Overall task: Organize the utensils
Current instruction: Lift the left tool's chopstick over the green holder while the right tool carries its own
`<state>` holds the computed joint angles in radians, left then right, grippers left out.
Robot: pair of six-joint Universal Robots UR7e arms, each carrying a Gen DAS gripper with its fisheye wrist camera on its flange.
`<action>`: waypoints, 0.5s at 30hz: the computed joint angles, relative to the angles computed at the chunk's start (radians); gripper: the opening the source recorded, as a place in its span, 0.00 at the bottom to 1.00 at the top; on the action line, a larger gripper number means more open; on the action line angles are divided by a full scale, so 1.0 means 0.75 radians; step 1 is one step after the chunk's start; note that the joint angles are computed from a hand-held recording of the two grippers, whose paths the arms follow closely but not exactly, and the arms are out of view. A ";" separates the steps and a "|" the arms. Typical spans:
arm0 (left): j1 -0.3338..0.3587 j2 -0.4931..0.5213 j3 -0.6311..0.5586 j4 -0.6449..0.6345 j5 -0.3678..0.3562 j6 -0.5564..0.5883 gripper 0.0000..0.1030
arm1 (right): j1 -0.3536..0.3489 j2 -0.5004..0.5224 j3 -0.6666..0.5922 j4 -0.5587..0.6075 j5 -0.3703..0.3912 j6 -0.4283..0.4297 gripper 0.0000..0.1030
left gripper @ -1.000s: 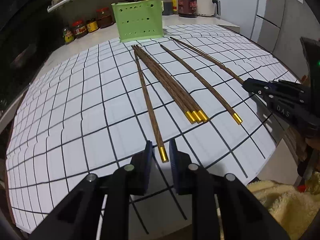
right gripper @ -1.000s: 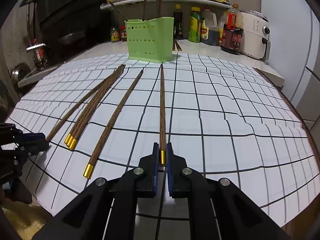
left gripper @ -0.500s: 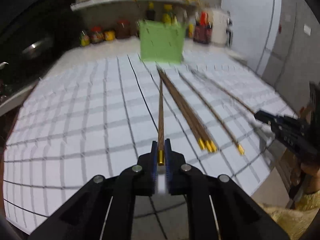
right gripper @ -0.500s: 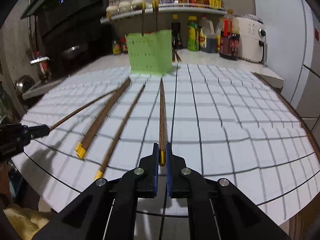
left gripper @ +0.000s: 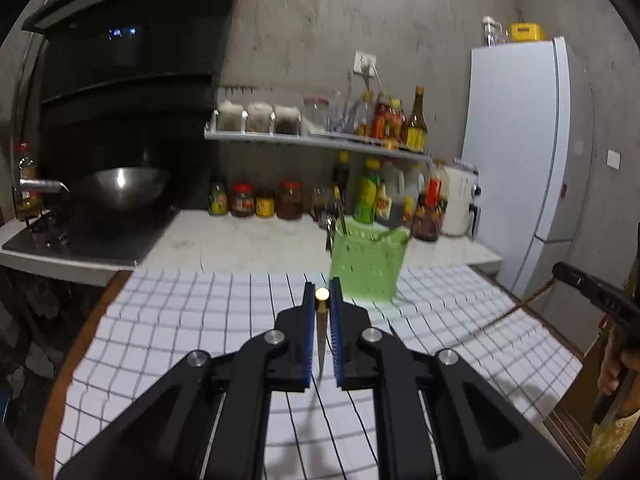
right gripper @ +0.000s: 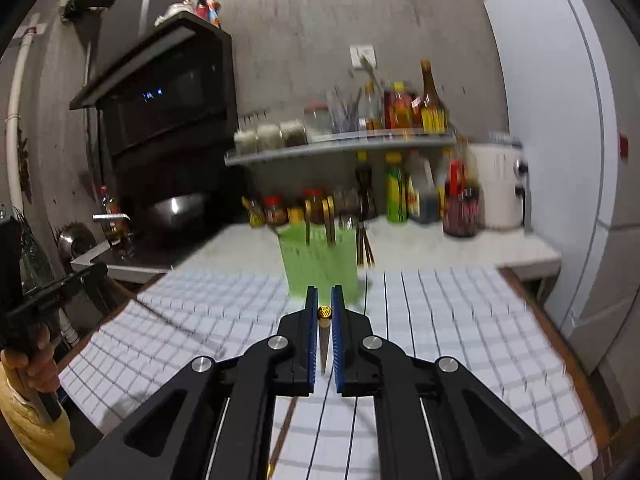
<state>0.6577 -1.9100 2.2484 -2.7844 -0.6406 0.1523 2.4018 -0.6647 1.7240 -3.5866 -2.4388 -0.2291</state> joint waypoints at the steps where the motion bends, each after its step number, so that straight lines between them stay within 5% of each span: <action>1: 0.002 0.002 -0.017 -0.010 -0.010 0.017 0.06 | 0.000 0.007 -0.031 0.007 -0.001 -0.031 0.07; 15: 0.094 0.104 -0.149 0.181 -0.110 -0.014 0.07 | -0.054 0.049 -0.190 0.179 -0.008 -0.048 0.07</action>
<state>0.7284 -1.8318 2.1366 -2.6485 -0.7228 0.1416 2.3611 -0.6276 1.5814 -3.4524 -2.4451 -0.2654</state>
